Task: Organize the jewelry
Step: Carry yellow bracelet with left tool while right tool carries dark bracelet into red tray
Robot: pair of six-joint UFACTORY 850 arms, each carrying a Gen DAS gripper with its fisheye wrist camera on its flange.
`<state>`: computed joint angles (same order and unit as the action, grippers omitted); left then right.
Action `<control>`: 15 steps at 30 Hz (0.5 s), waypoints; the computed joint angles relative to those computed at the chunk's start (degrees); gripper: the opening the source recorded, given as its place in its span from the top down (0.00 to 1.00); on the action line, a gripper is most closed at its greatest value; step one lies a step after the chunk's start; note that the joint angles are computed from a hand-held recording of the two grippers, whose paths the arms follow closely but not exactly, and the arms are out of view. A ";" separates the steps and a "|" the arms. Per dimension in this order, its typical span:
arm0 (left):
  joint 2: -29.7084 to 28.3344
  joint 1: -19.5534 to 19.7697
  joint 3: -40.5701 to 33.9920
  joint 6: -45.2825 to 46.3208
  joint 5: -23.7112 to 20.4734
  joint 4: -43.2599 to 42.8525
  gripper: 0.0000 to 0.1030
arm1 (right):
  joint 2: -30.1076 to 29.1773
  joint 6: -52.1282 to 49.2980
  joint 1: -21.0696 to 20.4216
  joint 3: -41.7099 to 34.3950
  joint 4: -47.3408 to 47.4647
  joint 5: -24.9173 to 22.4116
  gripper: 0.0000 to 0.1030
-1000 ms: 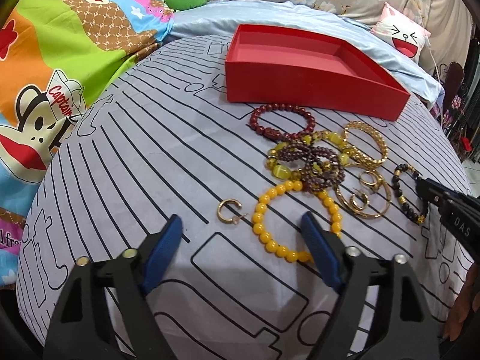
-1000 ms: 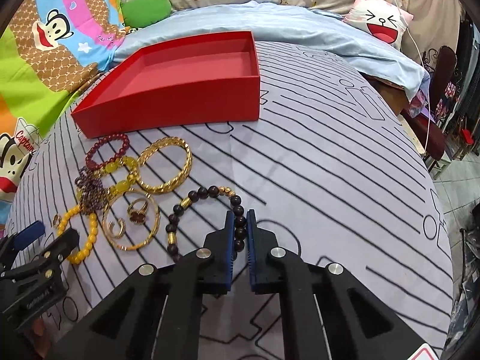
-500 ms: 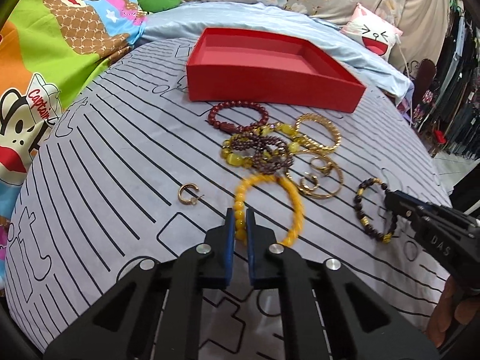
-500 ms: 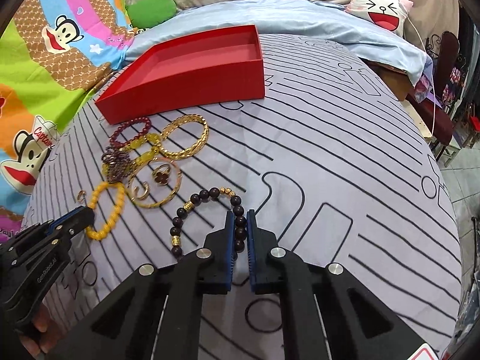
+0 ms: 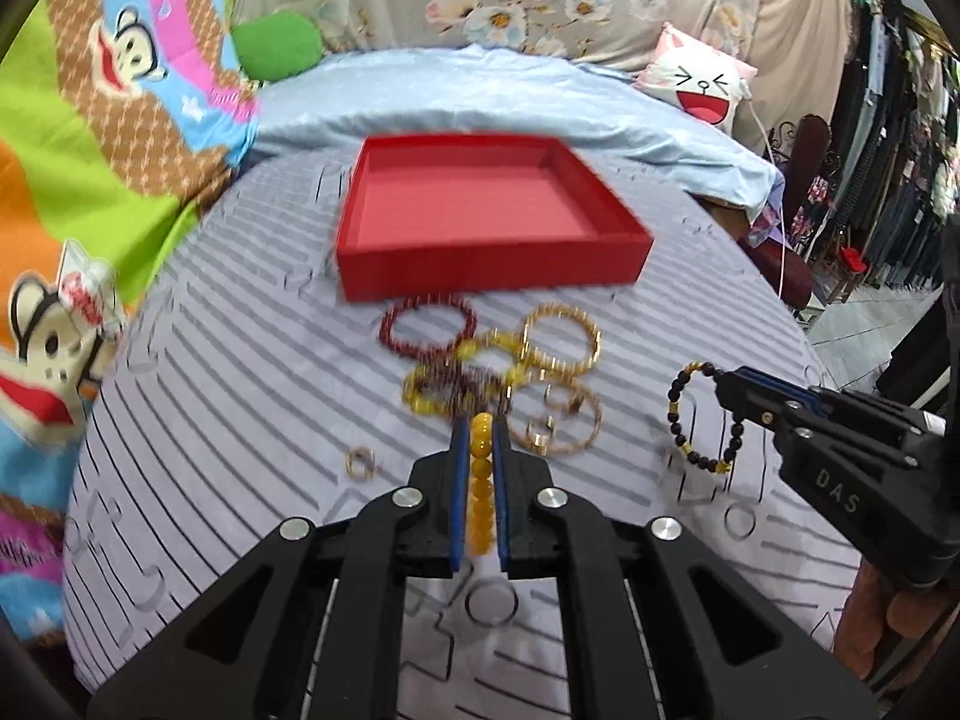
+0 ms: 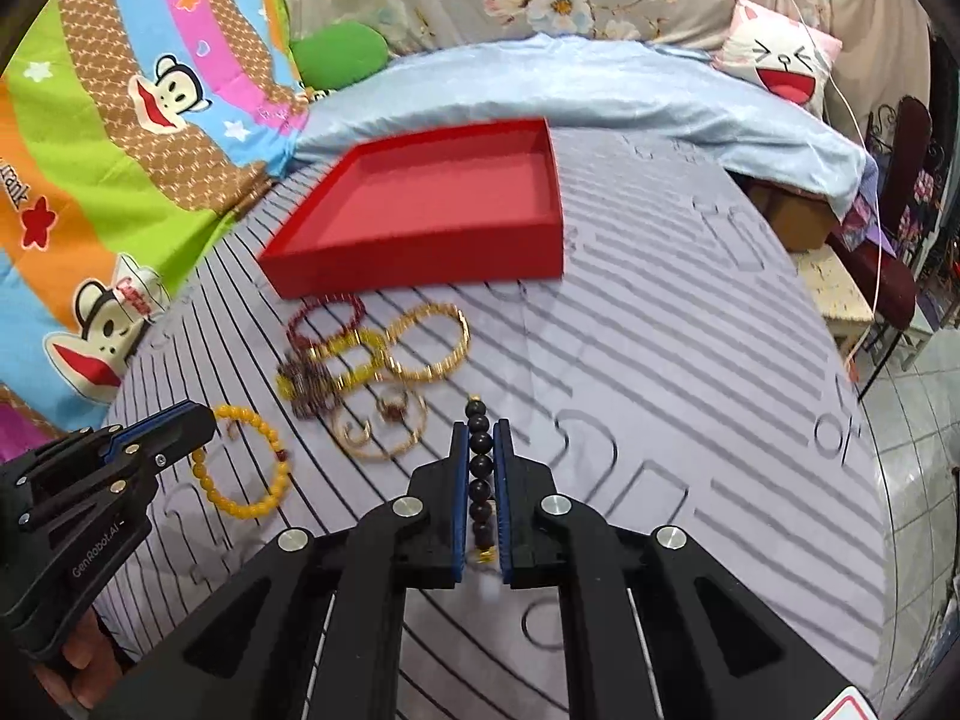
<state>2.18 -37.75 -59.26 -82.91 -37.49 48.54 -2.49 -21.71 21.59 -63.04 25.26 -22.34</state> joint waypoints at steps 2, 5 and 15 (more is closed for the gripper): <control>-0.33 1.11 -1.44 1.75 0.69 -0.02 0.93 | -1.55 -2.59 -0.40 -2.78 3.09 -1.03 0.93; -1.33 3.27 -4.14 3.88 1.90 0.53 0.93 | -4.40 -4.11 -0.25 -7.71 4.16 -1.14 0.93; -13.50 14.77 -20.48 18.52 7.98 -5.31 0.93 | -24.74 0.87 0.20 -35.90 2.65 -8.53 0.93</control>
<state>-11.32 -22.98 -79.74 -64.39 -29.51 43.23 -27.23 -20.84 21.78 -98.94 27.90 -30.88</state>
